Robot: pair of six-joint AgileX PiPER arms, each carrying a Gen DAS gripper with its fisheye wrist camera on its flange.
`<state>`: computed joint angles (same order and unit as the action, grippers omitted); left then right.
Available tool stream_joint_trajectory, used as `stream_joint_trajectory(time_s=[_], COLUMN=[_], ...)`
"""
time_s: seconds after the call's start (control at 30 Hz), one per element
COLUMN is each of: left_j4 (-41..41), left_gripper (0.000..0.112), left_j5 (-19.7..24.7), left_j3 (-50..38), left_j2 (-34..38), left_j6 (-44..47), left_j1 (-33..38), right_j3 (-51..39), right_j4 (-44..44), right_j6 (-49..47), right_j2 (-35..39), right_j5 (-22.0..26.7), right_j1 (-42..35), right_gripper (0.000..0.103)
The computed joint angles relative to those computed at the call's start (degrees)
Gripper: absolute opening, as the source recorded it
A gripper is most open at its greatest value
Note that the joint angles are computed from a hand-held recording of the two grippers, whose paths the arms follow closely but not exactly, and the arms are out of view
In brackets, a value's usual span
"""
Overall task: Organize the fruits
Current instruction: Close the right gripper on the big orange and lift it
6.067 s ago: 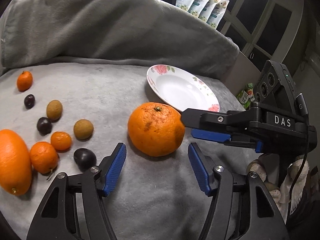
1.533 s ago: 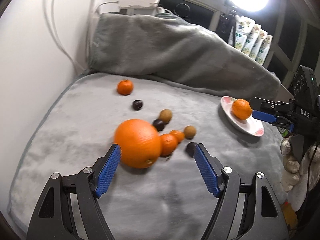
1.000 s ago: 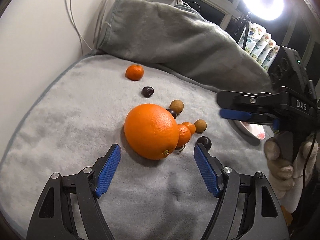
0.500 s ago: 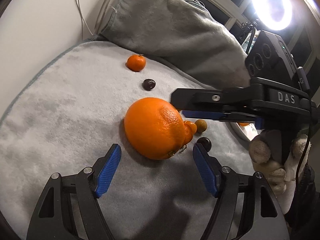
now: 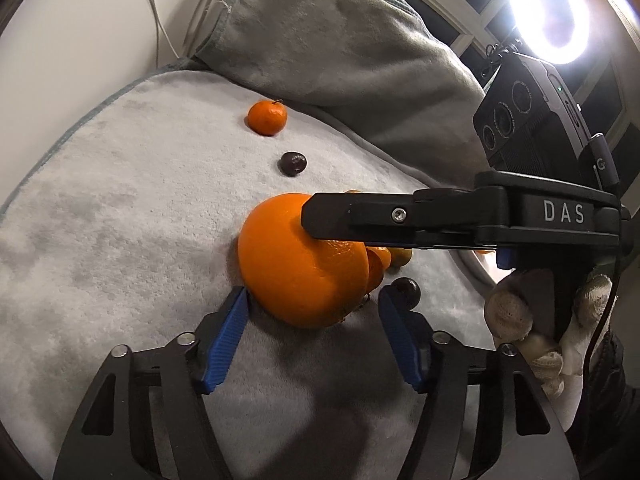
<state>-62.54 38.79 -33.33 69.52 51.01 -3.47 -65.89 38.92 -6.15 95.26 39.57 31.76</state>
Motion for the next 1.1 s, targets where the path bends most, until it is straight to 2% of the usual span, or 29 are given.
stream_joint_trajectory(time_s=[0.53, 1.1], left_j4=[1.55, 6.96], left_gripper=[0.059, 0.059], left_j5=[-2.40, -7.47], left_j3=[0.39, -1.84], left_j2=[-1.97, -6.33], left_j6=[-2.49, -10.40], left_j1=[-1.20, -9.28], right_j3=[2.29, 6.89], right_j4=[0.63, -2.40], right_j6=[-0.14, 3.19], right_j2=[-2.60, -12.05], right_j5=[-1.52, -3.29], right_j1=[0.47, -0.57], right_gripper=[0.057, 0.057])
